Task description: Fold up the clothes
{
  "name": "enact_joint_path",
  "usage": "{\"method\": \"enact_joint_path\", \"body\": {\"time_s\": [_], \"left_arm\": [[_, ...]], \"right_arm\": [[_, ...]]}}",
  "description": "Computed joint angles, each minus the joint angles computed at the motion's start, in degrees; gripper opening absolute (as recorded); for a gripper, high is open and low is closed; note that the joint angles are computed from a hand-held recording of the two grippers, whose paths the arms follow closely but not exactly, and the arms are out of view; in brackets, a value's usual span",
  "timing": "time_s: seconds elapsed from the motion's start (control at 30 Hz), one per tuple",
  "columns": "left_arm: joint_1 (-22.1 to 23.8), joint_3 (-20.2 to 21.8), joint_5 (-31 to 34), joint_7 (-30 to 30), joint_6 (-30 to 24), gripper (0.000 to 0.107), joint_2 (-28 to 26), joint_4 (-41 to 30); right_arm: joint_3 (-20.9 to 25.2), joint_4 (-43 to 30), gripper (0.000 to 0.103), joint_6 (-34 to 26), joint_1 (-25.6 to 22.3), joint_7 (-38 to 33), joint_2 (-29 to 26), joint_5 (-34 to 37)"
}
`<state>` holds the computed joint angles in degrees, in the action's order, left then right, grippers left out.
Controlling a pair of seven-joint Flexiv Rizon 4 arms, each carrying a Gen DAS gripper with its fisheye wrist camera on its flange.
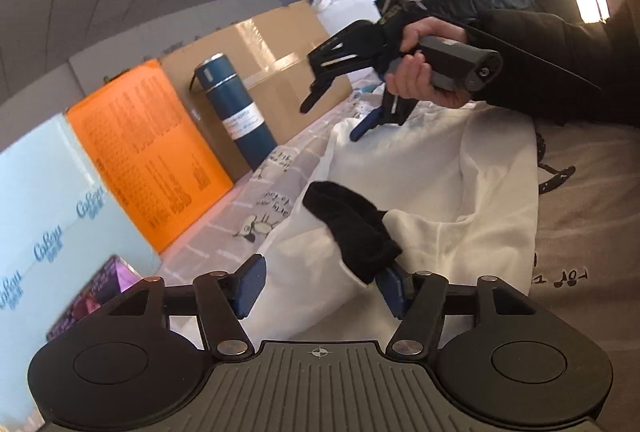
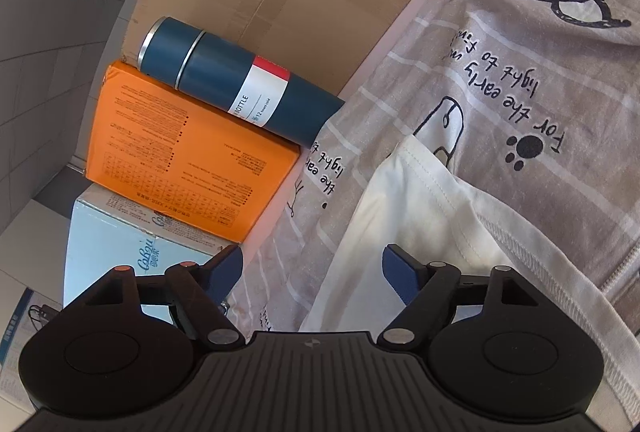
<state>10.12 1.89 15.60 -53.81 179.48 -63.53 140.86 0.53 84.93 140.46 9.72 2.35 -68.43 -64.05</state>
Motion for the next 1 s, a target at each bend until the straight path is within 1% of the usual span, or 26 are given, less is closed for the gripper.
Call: {"method": "enact_joint_path", "body": {"time_s": [0.03, 0.07, 0.1, 0.13, 0.17, 0.23, 0.27, 0.37, 0.4, 0.47, 0.57, 0.6, 0.67, 0.77, 0.8, 0.83, 0.9, 0.97, 1.0], "left_arm": [[0.29, -0.07, 1.38, -0.12, -0.28, 0.029, -0.14, -0.55], [0.96, -0.39, 2.27, -0.91, 0.26, 0.009, -0.50, -0.96], [1.79, -0.82, 2.88, -2.11, 1.24, 0.007, -0.96, -1.30], [2.57, -1.21, 3.46, -3.35, 2.19, 0.007, -1.40, -1.64], [3.65, -1.55, 4.08, -5.02, 4.25, 0.007, -1.98, -1.79], [6.31, -1.27, 8.85, -8.04, 7.82, 0.006, -2.78, -1.86], [7.60, -1.08, 11.51, -9.41, 9.38, 0.006, -3.09, -1.91], [8.04, 0.51, 14.12, -9.43, 13.15, 0.006, -4.68, -0.63], [8.20, 0.90, 15.04, -9.39, 13.67, 0.006, -5.32, -0.32], [8.67, 1.45, 17.21, -9.51, 13.56, 0.006, -6.51, 0.05], [8.33, 1.21, 15.65, -8.80, 12.67, 0.007, -7.22, 0.50], [8.56, 0.88, 15.02, -9.03, 11.85, 0.007, -6.94, 0.63], [9.13, 0.58, 14.97, -9.58, 10.81, 0.008, -6.48, 0.74], [9.27, 0.53, 14.21, -9.77, 10.88, 0.009, -6.44, 1.04], [9.35, 0.57, 13.99, -9.86, 11.11, 0.009, -6.57, 1.13], [9.48, 0.54, 13.61, -10.04, 11.18, 0.009, -6.65, 1.26], [9.69, 0.54, 13.14, -10.35, 9.95, 0.010, -6.07, 1.61], [9.57, 0.85, 12.90, -10.11, 7.67, 0.013, -4.99, 2.15], [9.21, 1.25, 12.51, -9.53, 6.67, 0.020, -4.55, 2.76]], "right_arm": [[-0.31, -0.42, 0.069, -1.11, 0.13, 0.79, 0.14, -0.43], [-0.63, -0.56, 0.066, -2.34, 0.25, 1.49, 0.43, -0.91], [-0.86, -0.69, 0.059, -3.51, 0.20, 2.28, 0.65, -1.76], [-0.90, -0.89, 0.054, -4.26, -0.09, 3.20, 0.65, -2.80], [-0.72, -1.12, 0.052, -4.34, -0.49, 3.96, 0.43, -3.54], [-0.43, -0.87, 0.049, -3.91, -1.06, 5.07, 0.34, -3.84], [-0.44, -0.16, 0.049, -3.64, -1.16, 4.97, 0.67, -3.49], [-0.30, 2.67, 0.049, -2.85, -1.32, 2.54, 1.92, -1.45], [-0.17, 3.58, 0.049, -2.89, -1.40, 1.78, 2.34, -0.80], [0.04, 5.60, 0.049, -4.00, -1.56, 0.59, 3.44, 0.46], [1.34, 8.17, 0.049, -5.35, -2.55, -1.21, 4.38, 2.69], [1.70, 9.24, 0.045, -5.70, -2.82, -2.25, 4.81, 3.59], [2.46, 11.40, 0.040, -6.34, -3.31, -4.66, 5.66, 5.64], [2.22, 15.26, 0.022, -6.28, -2.13, -12.31, 7.27, 11.60], [1.62, 16.82, 0.006, -6.02, -0.90, -15.89, 7.94, 15.08], [0.93, 18.35, 0.003, -5.88, 0.39, -19.20, 8.66, 18.40], [0.66, 20.44, 0.003, -5.59, 1.41, -23.53, 9.50, 21.90], [0.83, 21.71, 0.006, -6.35, 1.43, -26.56, 10.18, 22.79], [0.81, 22.25, 0.009, -7.14, 1.70, -27.78, 10.58, 24.15]]}}
